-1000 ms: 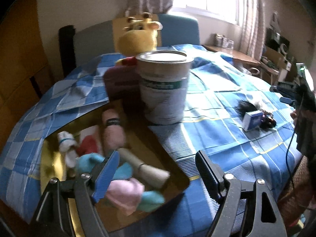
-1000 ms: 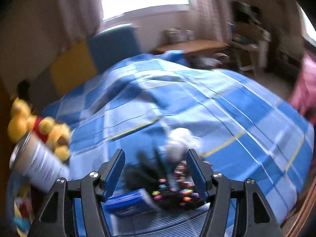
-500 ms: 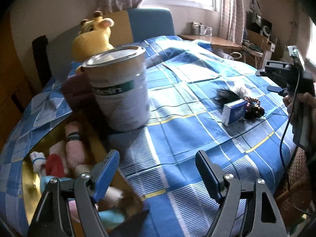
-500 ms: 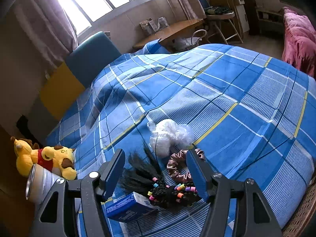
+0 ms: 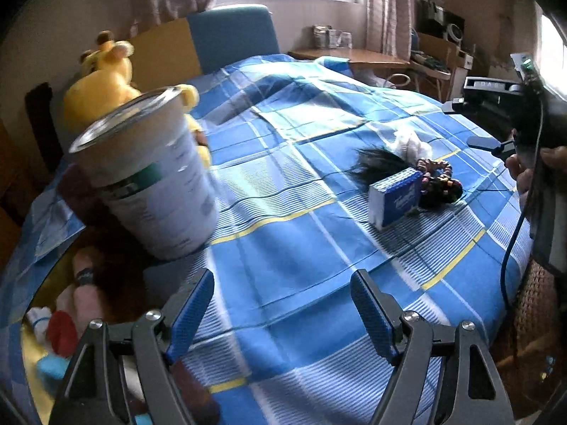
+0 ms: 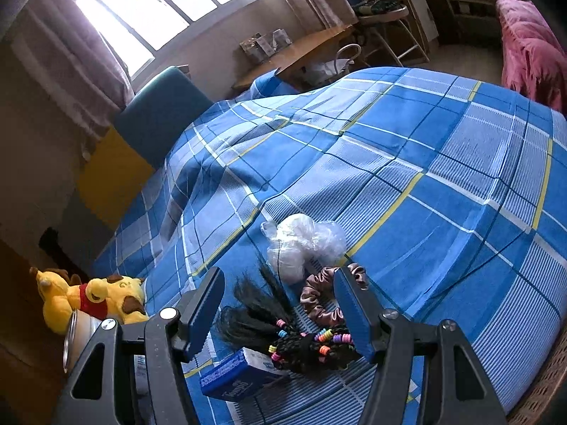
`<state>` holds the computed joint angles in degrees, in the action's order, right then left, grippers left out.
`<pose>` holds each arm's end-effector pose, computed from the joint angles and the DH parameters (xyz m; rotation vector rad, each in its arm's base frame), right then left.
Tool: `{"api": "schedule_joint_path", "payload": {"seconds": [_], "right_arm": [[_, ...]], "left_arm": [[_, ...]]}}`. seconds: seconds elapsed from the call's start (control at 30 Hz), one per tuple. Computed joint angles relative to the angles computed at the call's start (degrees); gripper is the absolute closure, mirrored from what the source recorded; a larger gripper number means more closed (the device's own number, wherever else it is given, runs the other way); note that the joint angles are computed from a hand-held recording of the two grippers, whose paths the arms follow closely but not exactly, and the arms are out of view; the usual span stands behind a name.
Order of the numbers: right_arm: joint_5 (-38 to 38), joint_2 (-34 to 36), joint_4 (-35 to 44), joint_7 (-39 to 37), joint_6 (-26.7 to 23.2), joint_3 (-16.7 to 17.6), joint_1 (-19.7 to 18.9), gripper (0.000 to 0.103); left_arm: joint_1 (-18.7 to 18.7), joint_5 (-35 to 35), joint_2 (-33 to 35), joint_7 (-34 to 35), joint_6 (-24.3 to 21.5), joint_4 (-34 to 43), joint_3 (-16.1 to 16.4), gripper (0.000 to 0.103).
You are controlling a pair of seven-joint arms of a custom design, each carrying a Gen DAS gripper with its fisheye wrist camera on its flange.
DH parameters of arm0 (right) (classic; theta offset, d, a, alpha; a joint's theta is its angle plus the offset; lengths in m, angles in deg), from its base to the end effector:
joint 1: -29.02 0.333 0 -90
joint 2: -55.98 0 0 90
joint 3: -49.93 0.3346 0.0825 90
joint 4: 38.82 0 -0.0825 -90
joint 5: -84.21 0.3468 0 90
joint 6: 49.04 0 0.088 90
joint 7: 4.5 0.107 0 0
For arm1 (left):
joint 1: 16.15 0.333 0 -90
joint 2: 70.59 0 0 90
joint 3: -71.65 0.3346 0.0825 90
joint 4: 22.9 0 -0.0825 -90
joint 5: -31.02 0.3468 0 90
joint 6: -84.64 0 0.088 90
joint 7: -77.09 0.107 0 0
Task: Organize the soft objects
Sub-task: 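Reach the left gripper to the blue textured case and grasp it, then grasp the black beaded hair bundle with the right gripper while the left holds the blue case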
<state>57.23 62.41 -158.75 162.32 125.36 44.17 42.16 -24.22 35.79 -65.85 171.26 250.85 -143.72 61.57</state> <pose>0.5713 0.1116 0.5041 -0.9165 2.1276 -0.3562 0.5468 -0.1816 0.5018 -1.3649 2.1924 -0.7268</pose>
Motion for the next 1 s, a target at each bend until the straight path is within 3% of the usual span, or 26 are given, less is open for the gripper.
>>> {"api": "schedule_joint_path", "payload": {"seconds": [0.13, 0.3, 0.47, 0.77, 0.87, 1.0], "right_arm": [[-0.10, -0.21, -0.54, 1.52, 0.21, -0.35, -0.15, 0.038], [5.42, -0.25, -1.84, -1.25, 1.39, 0.90, -1.37, 0.038], [12.16, 0.24, -1.89, -7.77, 1.89, 2.76, -2.25, 0.038], [19.53, 0.40, -2.62, -13.33, 3.13, 3.14, -1.83, 0.038], [20.53, 0.48, -2.60, -13.94, 2.99, 2.77, -1.37, 0.038], [22.19, 0.55, -2.67, -14.98, 2.76, 2.89, -1.40, 0.038]], "left_arm": [[-0.61, -2.09, 2.81, 2.81, -0.82, 3.05, -1.39, 0.023], [-1.39, -5.61, 6.80, 7.79, -1.84, 7.59, -3.47, 0.023], [-1.64, -8.95, 12.22, 13.71, -3.87, 14.25, -6.15, 0.023], [-5.06, -7.31, 21.63, 17.39, -6.52, 25.52, -6.20, 0.023], [-4.87, -8.23, 23.75, 18.64, -13.07, 29.08, -6.97, 0.056], [-2.68, -12.69, 20.79, 21.99, -9.96, 23.34, -9.02, 0.071]]}}
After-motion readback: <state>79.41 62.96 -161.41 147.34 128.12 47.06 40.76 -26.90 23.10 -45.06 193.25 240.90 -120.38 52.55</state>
